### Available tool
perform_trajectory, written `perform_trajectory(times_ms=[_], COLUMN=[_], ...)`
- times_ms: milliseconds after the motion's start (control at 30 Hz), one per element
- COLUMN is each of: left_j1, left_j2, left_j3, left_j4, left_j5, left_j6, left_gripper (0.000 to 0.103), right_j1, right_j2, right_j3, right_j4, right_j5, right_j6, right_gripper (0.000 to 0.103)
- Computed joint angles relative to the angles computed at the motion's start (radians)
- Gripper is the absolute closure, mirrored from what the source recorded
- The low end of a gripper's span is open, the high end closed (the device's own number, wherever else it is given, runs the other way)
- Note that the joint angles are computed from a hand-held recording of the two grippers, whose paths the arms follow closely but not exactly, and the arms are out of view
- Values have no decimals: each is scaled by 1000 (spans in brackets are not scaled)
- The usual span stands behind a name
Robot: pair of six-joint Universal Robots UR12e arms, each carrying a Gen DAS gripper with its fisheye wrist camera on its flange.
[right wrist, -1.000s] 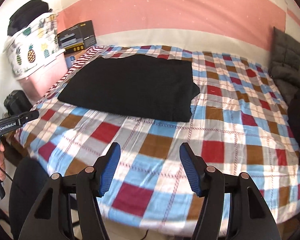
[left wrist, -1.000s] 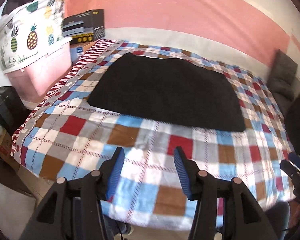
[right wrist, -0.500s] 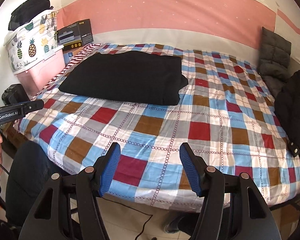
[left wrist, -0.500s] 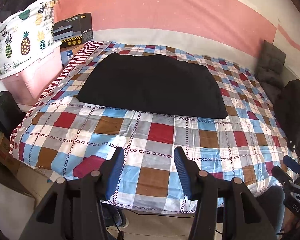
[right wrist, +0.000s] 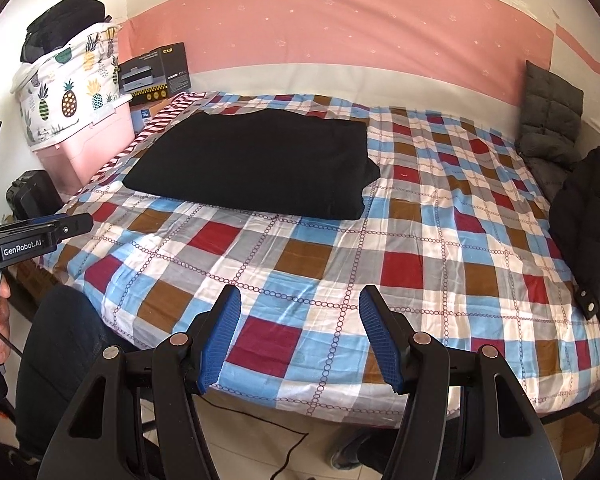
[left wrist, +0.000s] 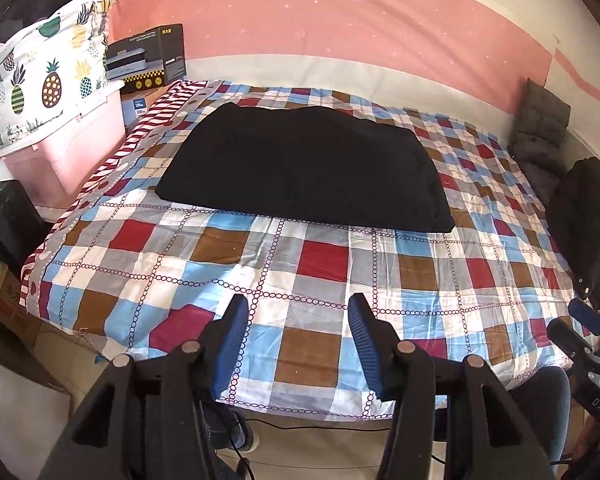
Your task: Fold large clothes
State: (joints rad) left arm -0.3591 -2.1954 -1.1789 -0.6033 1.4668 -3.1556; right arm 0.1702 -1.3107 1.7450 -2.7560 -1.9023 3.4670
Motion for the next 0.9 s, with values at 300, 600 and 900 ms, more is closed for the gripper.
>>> perform_trajectory(times_ms=[300, 600, 900], left_j1=[3, 0, -1], left_j2=[0, 1, 2], left_j3=[1, 0, -1], left_j4=[-10, -8, -5], left_j5=[-6, -5, -2], left_j6=[8, 8, 13], left_gripper=[49, 49, 49], right_j1=[2, 1, 3], right_j2=[6, 6, 7], right_j3=[-8, -8, -9], right_j4=[3, 2, 2], right_j5=[5, 5, 4], right_j6=[-2, -4, -3], right_gripper=[41, 41, 41])
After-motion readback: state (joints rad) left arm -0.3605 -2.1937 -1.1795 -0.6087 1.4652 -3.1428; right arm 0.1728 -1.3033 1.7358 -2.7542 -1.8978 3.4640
